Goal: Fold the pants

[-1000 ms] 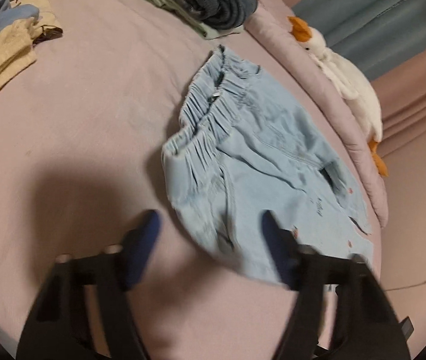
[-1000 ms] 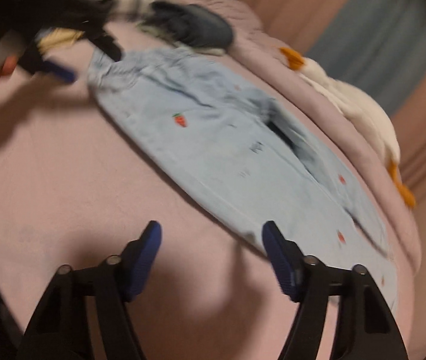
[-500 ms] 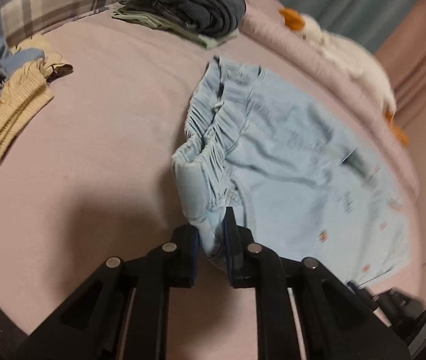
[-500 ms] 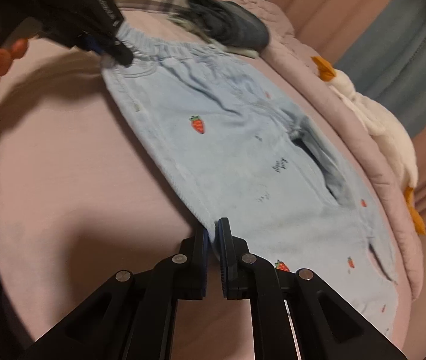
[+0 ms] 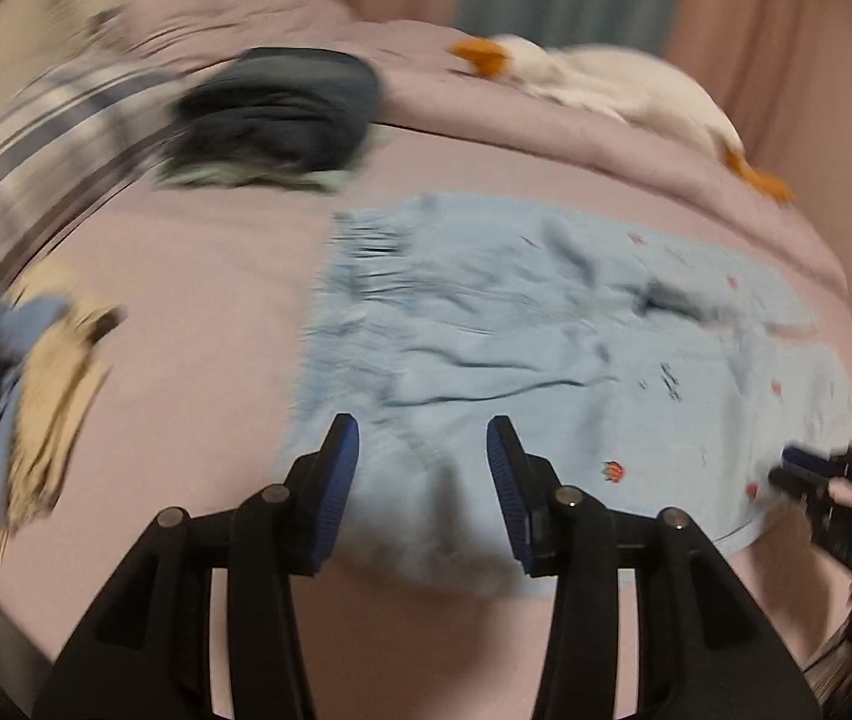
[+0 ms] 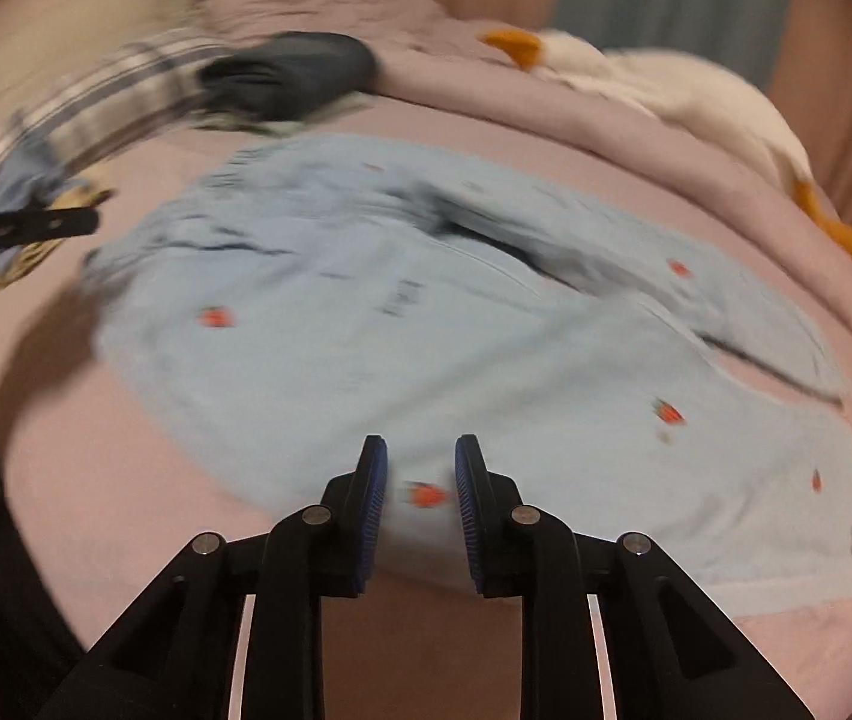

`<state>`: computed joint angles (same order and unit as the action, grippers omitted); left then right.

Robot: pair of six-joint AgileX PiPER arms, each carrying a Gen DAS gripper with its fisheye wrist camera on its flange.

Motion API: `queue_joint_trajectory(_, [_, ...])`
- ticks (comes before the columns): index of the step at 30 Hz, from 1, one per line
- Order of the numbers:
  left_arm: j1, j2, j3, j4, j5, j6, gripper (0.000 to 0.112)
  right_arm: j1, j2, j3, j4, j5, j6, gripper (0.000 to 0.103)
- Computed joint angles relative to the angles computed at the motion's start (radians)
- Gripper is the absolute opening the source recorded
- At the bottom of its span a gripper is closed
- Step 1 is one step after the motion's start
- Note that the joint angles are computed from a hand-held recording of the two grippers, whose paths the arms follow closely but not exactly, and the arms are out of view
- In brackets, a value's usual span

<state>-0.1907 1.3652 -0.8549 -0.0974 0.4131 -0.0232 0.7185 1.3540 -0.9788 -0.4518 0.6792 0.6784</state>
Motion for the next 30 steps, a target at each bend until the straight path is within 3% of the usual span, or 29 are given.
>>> queue_joint_trajectory(2, [-0.038,0.084,-0.054,0.107,0.047,-0.062,0.046,-0.030,0.040,-0.006,-0.002,0.068,-0.011,0.022])
queue_joint_trajectory(4, [-0.022,0.181,-0.070,0.112,0.099,-0.003,0.043,-0.052,0.066,0.014,0.031,0.153,-0.070,0.022])
queue_joint_trajectory(6, [0.035,0.138,0.003,-0.038,0.030,0.181,0.044,-0.092,0.011,0.043,0.110,0.170,-0.143,0.022])
queue_joint_trajectory(9, [0.104,0.107,0.023,-0.221,0.057,0.414,0.042,-0.153,-0.004,0.025,0.225,0.276,-0.260,0.023])
queue_joint_trajectory(12, [0.139,0.110,-0.015,-0.301,0.097,0.513,0.047,-0.235,-0.042,0.032,0.338,0.252,-0.397,0.024])
queue_joint_trajectory(14, [0.129,0.111,-0.051,-0.311,0.094,0.500,0.069,-0.290,-0.059,0.015,0.411,0.196,-0.470,0.026])
queue_joint_trajectory(15, [0.121,0.123,-0.081,-0.298,0.071,0.483,0.074,-0.324,-0.068,0.013,0.462,0.163,-0.522,0.032])
queue_joint_trajectory(18, [0.086,0.187,-0.199,-0.212,0.053,0.402,0.077,-0.405,-0.005,-0.055,0.629,0.060,-0.670,0.052])
queue_joint_trajectory(20, [0.077,0.266,-0.314,-0.176,0.068,0.370,0.076,-0.423,0.059,-0.115,0.686,0.032,-0.742,0.052])
queue_joint_trajectory(25, [0.118,0.527,-0.712,-0.185,0.269,0.360,0.076,-0.462,0.298,-0.431,0.738,0.030,-0.863,0.052])
queue_joint_trajectory(27, [0.123,0.611,-0.853,-0.154,0.340,0.343,0.076,-0.485,0.437,-0.631,0.744,0.079,-0.898,0.053])
queue_joint_trajectory(30, [0.156,0.756,-1.085,-0.177,0.489,0.397,0.076,-0.478,0.640,-0.931,0.637,0.182,-0.850,0.053])
